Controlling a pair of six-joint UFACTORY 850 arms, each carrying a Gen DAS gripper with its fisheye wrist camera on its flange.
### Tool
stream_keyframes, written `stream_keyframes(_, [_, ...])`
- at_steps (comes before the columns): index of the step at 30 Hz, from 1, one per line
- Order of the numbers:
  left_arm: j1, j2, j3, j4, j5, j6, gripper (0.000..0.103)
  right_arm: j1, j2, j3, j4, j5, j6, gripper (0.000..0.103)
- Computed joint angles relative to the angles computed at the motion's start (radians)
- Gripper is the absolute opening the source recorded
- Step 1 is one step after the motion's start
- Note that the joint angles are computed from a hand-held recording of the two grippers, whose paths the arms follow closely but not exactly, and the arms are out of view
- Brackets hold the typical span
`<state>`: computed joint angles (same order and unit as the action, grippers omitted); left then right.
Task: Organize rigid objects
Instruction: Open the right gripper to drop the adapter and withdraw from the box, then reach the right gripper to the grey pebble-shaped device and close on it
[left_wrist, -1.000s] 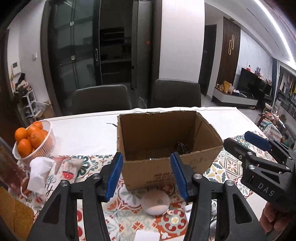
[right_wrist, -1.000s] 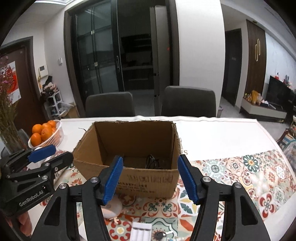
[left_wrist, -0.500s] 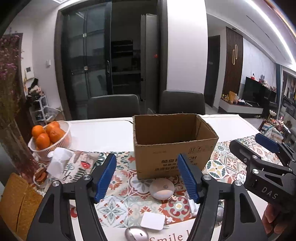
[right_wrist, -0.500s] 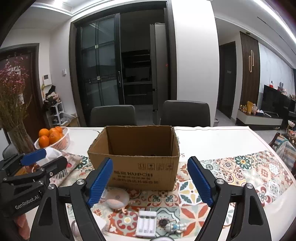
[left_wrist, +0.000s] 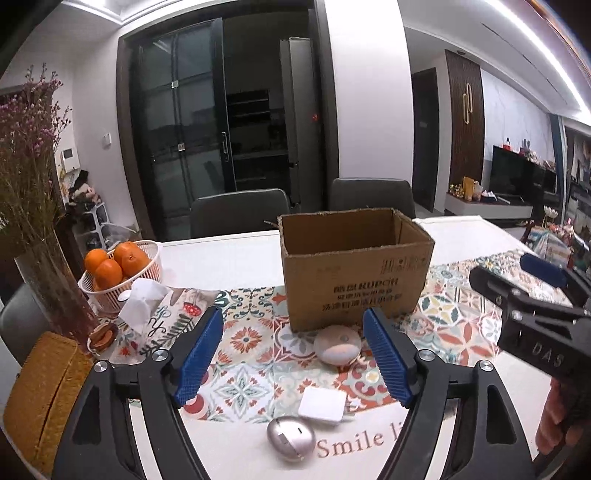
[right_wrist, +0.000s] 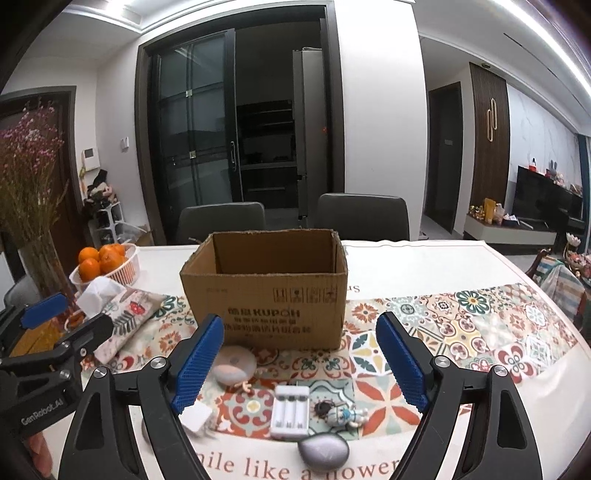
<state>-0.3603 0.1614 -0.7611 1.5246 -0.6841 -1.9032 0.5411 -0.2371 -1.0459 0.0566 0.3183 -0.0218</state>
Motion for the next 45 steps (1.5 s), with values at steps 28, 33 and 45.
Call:
stream_keyframes(28, [-0.047, 0.0, 0.113, -0.075, 0.039, -0.054, 0.081, 0.008, 0.033, 0.168, 0.017, 0.06, 0.038, 0.085])
stream_keyframes(33, [-0.025, -0.032, 0.115, -0.098, 0.069, -0.046, 0.081, 0.006, -0.011, 0.141, -0.021, 0.0, 0.075, 0.085])
stream_keyframes(45, [0.015, -0.097, 0.121, -0.1, 0.126, -0.063, 0.081, 0.017, -0.083, 0.106, 0.149, -0.035, -0.081, 0.085])
